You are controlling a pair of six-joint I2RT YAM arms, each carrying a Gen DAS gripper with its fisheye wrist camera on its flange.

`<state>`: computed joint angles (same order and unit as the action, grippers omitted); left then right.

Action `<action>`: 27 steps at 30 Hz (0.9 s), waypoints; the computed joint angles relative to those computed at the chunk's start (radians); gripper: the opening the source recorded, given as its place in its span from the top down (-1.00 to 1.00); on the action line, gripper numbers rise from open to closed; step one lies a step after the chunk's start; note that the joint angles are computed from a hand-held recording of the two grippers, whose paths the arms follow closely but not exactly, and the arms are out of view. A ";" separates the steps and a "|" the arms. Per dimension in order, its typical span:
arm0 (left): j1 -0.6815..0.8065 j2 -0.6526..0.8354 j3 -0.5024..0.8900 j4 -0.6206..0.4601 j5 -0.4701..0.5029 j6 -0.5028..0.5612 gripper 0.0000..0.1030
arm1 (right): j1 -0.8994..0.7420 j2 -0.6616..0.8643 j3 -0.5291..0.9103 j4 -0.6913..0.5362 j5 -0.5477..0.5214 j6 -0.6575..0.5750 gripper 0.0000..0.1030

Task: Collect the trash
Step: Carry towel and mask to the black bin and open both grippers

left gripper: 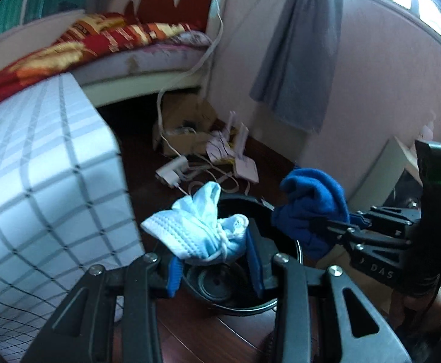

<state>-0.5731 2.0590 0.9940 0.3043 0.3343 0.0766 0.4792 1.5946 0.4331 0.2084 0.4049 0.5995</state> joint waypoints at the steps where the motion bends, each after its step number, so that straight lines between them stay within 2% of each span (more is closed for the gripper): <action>1: -0.017 0.028 0.023 -0.014 -0.003 0.001 0.27 | -0.011 0.014 -0.011 0.024 -0.014 -0.007 0.63; 7: -0.056 0.146 0.151 -0.097 -0.018 0.007 0.24 | -0.115 0.144 -0.013 0.162 -0.127 -0.115 0.63; 9: -0.062 0.180 0.192 -0.126 -0.007 0.003 0.09 | -0.158 0.201 -0.004 0.216 -0.172 -0.152 0.61; 10: -0.060 0.194 0.204 -0.114 -0.014 -0.005 -0.16 | -0.167 0.226 0.006 0.229 -0.179 -0.164 0.53; 11: -0.060 0.209 0.219 -0.106 -0.036 -0.017 -0.56 | -0.179 0.266 0.022 0.245 -0.184 -0.184 0.37; 12: -0.060 0.218 0.227 -0.100 -0.057 -0.038 -0.73 | -0.189 0.314 0.046 0.242 -0.177 -0.198 -0.27; 13: -0.056 0.225 0.227 -0.091 -0.077 -0.065 -0.89 | -0.205 0.359 0.066 0.240 -0.176 -0.202 -0.76; 17: -0.050 0.245 0.257 -0.141 -0.122 -0.072 -0.99 | -0.258 0.428 0.064 0.269 -0.194 -0.167 -0.79; 20: -0.054 0.243 0.238 -0.128 -0.163 -0.065 -0.99 | -0.272 0.425 0.061 0.256 -0.195 -0.147 -0.80; 22: -0.055 0.242 0.223 -0.113 -0.172 -0.067 -0.99 | -0.266 0.416 0.060 0.244 -0.187 -0.136 -1.00; 27: -0.063 0.240 0.217 -0.104 -0.185 -0.060 -0.99 | -0.238 0.401 0.059 0.224 -0.140 -0.124 -1.00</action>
